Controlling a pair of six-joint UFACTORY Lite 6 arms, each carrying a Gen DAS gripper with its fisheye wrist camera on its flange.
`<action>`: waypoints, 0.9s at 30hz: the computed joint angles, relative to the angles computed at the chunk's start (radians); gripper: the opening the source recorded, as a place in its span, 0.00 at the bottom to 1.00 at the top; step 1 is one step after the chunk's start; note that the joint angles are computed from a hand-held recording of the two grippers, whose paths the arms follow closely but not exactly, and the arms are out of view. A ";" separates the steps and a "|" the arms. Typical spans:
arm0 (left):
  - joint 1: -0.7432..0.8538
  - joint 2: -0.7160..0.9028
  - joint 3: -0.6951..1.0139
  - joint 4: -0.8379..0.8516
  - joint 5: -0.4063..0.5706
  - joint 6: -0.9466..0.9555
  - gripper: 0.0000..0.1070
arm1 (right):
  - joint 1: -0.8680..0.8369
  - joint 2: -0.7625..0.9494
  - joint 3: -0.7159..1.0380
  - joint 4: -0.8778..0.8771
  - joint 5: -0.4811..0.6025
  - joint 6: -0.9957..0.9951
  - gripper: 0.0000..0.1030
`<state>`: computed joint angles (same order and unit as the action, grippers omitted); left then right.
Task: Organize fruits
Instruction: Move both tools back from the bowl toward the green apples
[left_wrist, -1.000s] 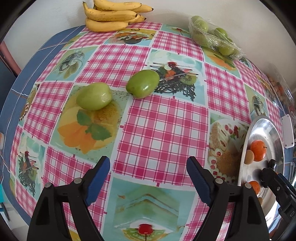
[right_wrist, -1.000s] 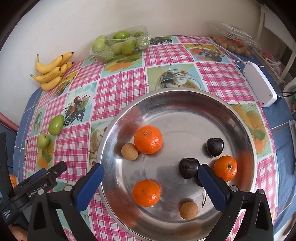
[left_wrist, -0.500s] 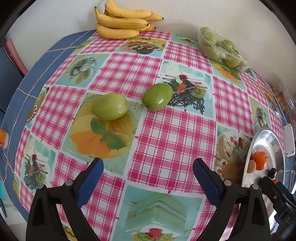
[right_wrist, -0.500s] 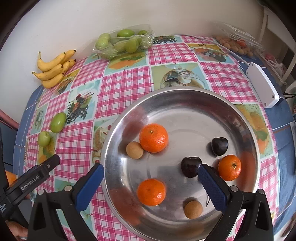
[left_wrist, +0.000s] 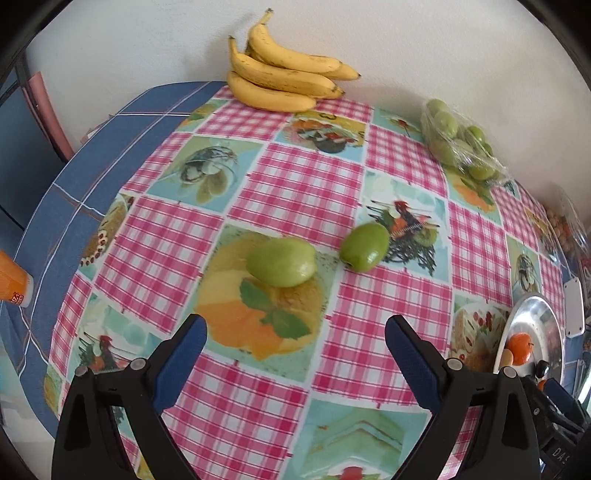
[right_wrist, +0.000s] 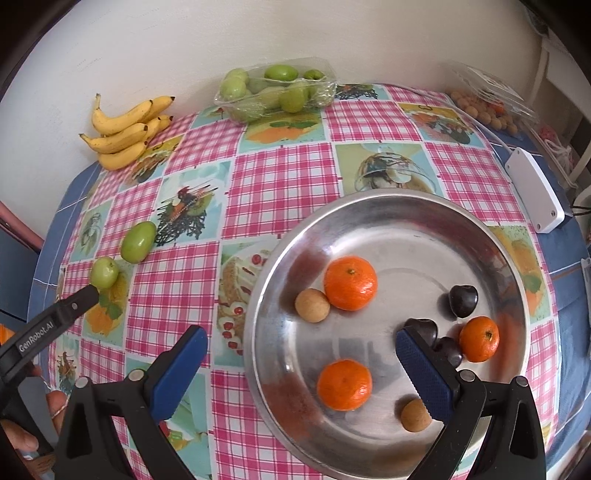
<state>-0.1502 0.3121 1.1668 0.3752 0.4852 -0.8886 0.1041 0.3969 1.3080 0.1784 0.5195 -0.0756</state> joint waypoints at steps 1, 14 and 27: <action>0.013 -0.007 -0.006 0.013 0.001 -0.006 0.91 | 0.009 0.001 0.002 -0.001 -0.001 0.006 1.00; 0.161 -0.068 -0.062 0.092 0.006 -0.027 0.91 | 0.185 0.044 0.045 -0.016 -0.014 0.071 1.00; 0.287 -0.058 -0.069 -0.034 -0.053 0.112 0.91 | 0.250 0.145 0.143 0.063 -0.018 0.039 1.00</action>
<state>0.1368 0.2543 1.0976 0.3408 0.4324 -0.7764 0.3538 0.5418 1.4514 0.2410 0.5016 -0.0367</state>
